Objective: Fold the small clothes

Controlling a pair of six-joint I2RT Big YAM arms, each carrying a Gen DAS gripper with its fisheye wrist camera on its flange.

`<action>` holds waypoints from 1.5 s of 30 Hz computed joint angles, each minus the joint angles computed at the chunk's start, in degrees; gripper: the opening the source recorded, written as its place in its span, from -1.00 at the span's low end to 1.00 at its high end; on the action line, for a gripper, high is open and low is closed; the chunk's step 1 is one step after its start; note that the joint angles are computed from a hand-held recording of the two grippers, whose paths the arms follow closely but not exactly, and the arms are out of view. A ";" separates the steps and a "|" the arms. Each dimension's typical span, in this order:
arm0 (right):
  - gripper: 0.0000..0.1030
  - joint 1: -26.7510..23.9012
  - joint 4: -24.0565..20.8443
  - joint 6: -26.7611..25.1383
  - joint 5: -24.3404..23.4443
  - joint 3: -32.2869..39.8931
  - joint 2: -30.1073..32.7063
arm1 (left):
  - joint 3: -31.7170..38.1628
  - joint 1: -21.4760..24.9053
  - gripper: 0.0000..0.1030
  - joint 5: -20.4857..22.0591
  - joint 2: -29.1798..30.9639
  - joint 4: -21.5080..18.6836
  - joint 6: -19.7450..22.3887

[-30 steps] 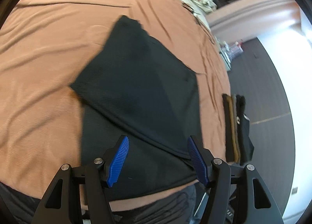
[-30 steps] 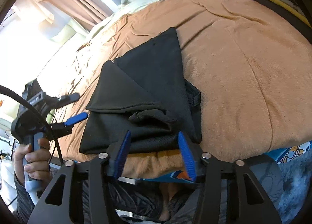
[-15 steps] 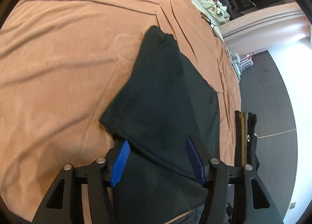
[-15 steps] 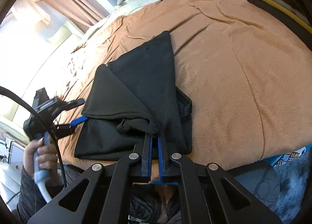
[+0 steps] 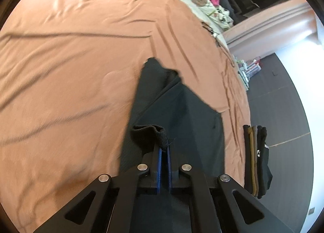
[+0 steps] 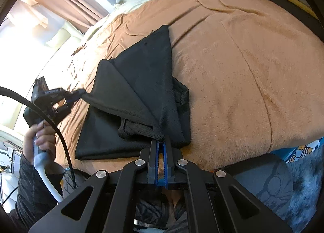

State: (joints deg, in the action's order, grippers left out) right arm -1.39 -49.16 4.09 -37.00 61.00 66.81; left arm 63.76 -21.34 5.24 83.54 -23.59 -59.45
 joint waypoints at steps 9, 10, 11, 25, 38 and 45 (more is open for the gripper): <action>-0.99 -1.01 -0.65 -0.18 -2.27 0.34 0.50 | 11.00 0.12 -0.92 1.47 5.61 -2.66 5.76; -0.99 -1.20 -0.83 -0.08 -2.70 0.42 0.76 | 12.57 0.08 -0.92 1.84 6.53 -3.13 6.56; -0.99 -1.51 -1.03 -0.15 -3.06 0.44 0.97 | 14.41 0.02 -0.92 2.26 7.65 -3.68 7.53; -0.99 -1.44 -0.48 2.30 -4.13 0.05 1.55 | 38.25 -1.29 -0.92 7.02 25.13 -13.98 16.40; -0.99 -0.64 -0.11 4.07 -2.57 -0.60 1.65 | 53.44 -2.39 -0.93 10.06 37.27 -22.50 20.23; -0.99 -0.23 0.19 4.61 -1.55 -0.63 1.54 | 57.71 -2.81 -0.92 10.74 40.98 -24.96 21.05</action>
